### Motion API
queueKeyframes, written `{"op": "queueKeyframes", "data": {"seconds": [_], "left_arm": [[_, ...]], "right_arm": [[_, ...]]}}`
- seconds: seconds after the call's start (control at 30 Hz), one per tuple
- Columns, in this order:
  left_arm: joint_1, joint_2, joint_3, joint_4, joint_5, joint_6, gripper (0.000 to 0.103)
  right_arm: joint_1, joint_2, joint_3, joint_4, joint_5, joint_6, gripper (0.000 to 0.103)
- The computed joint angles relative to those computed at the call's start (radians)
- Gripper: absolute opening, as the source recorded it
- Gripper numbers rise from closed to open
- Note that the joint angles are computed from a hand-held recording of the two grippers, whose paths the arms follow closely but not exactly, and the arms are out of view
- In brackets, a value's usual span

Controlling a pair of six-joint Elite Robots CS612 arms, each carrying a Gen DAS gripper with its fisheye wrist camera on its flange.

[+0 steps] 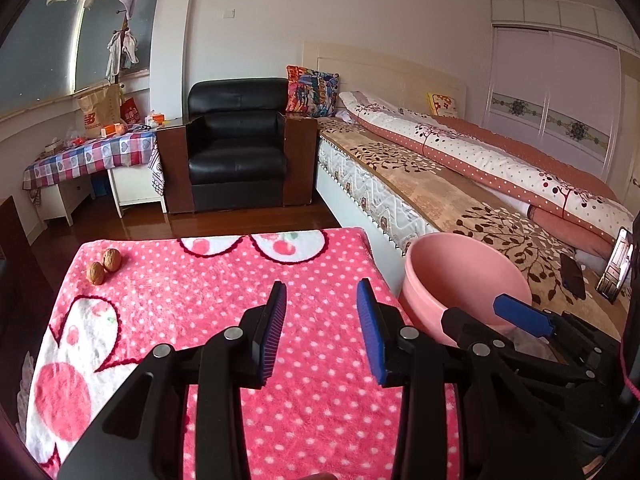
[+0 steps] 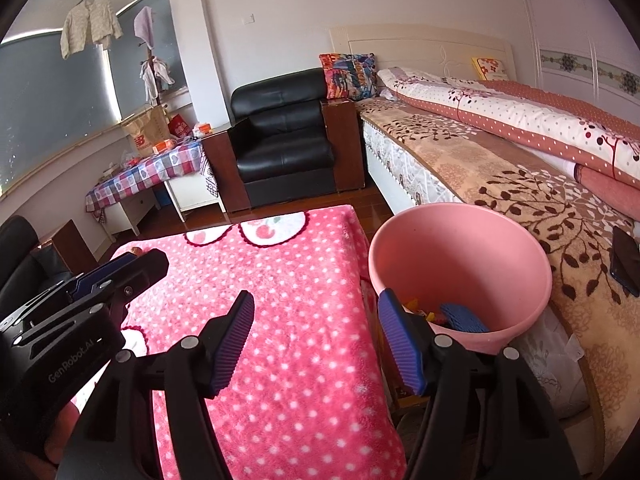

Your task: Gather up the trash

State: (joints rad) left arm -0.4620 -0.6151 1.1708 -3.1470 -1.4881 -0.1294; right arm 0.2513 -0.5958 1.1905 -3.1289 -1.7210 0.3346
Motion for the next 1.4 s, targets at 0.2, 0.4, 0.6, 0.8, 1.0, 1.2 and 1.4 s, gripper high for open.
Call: {"op": "queueKeyframes", "data": {"seconds": [0.2,0.4,0.6,0.8,1.0,1.2,1.4], "left_arm": [[0.01,-0.012,0.027,-0.022,0.005,-0.016,0.037],[0.02,-0.02,0.046,-0.03,0.008,-0.027,0.037],[0.028,-0.025,0.061,-0.033,0.013,-0.041,0.037],[0.034,-0.03,0.072,-0.04,0.016,-0.051,0.037],[0.036,-0.032,0.08,-0.043,0.023,-0.051,0.037],[0.037,-0.033,0.085,-0.047,0.034,-0.049,0.037],[0.039,-0.031,0.084,-0.04,0.043,-0.046,0.037]], "right_arm": [[0.015,0.001,-0.007,-0.002,-0.013,-0.018,0.065],[0.026,0.005,-0.015,0.0,-0.016,-0.032,0.067],[0.036,0.01,-0.025,0.003,-0.02,-0.038,0.067],[0.04,0.014,-0.033,0.008,-0.02,-0.048,0.067],[0.044,0.018,-0.043,0.018,-0.021,-0.057,0.067],[0.046,0.02,-0.05,0.029,-0.018,-0.054,0.067],[0.045,0.023,-0.056,0.043,-0.008,-0.045,0.067]]}}
